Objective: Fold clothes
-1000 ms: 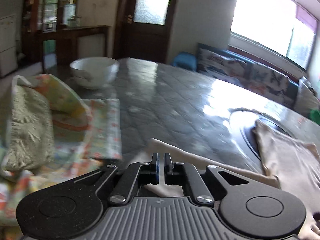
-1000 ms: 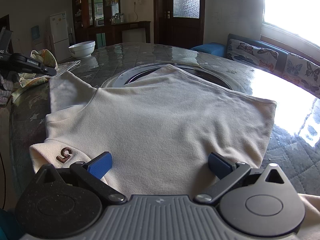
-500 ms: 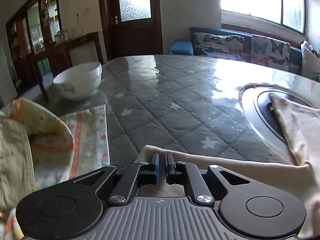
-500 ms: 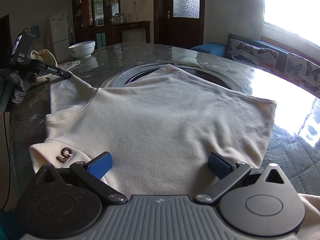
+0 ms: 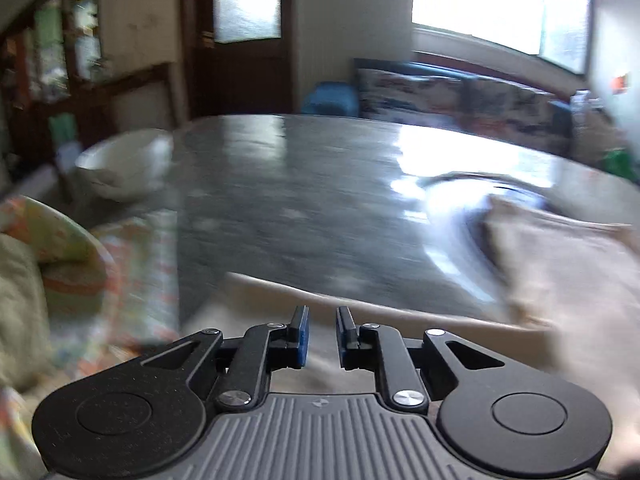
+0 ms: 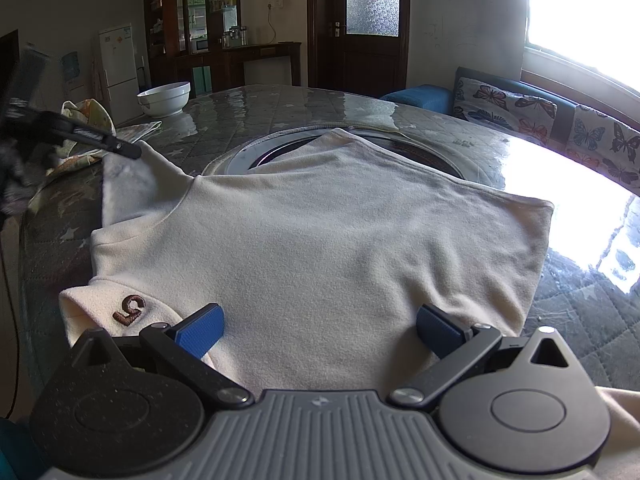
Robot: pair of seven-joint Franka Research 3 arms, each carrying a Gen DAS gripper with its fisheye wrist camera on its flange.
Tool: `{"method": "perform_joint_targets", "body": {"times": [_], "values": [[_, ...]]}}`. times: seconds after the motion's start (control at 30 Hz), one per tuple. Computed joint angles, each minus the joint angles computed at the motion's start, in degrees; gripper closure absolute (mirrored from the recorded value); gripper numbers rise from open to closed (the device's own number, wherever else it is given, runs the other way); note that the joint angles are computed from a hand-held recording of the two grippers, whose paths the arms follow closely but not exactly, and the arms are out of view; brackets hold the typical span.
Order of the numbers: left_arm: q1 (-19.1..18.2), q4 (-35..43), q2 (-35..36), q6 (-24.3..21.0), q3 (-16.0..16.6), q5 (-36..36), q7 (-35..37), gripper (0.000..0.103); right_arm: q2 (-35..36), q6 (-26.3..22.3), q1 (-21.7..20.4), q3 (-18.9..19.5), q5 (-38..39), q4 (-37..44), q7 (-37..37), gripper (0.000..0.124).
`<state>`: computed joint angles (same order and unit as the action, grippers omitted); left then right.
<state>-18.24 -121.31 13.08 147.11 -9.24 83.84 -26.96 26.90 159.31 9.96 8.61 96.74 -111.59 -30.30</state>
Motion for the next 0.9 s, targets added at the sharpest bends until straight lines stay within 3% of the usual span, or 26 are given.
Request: {"method": "perform_joint_targets", "body": {"times": [0.13,0.23,0.4,0.5,0.67,0.77,0.9], "values": [[-0.8,2.7,2.2,8.5,-0.8,6.5,-5.5,0.087,0.0,0.0,0.0,0.0,0.0,0.0,0.0,0.021],[-2.2,5.3,4.6,10.0,-1.2,6.9,-3.4,0.087,0.0,0.0,0.0,0.0,0.0,0.0,0.0,0.021],[-4.2,6.8,6.8,9.1,-0.6,2.7,3.6,0.087,0.0,0.0,0.0,0.0,0.0,0.0,0.0,0.021],[-5.2,5.5,5.9,7.5,0.1,3.0,4.6,0.08,0.0,0.0,0.0,0.0,0.0,0.0,0.0,0.021],[-4.5,2.1,3.3,6.8,0.2,4.1,2.2,0.075,0.0,0.1,0.0,0.0,0.1,0.1,0.0,0.021],[-2.8,-0.1,1.6,9.7,0.3,7.3,-3.2,0.073,0.0,0.1,0.0,0.0,0.1,0.1,0.0,0.021],[-1.1,-2.1,0.1,7.9,0.0,6.4,-5.7,0.067,0.1,0.1,0.0,0.0,0.1,0.1,0.0,0.021]]}}
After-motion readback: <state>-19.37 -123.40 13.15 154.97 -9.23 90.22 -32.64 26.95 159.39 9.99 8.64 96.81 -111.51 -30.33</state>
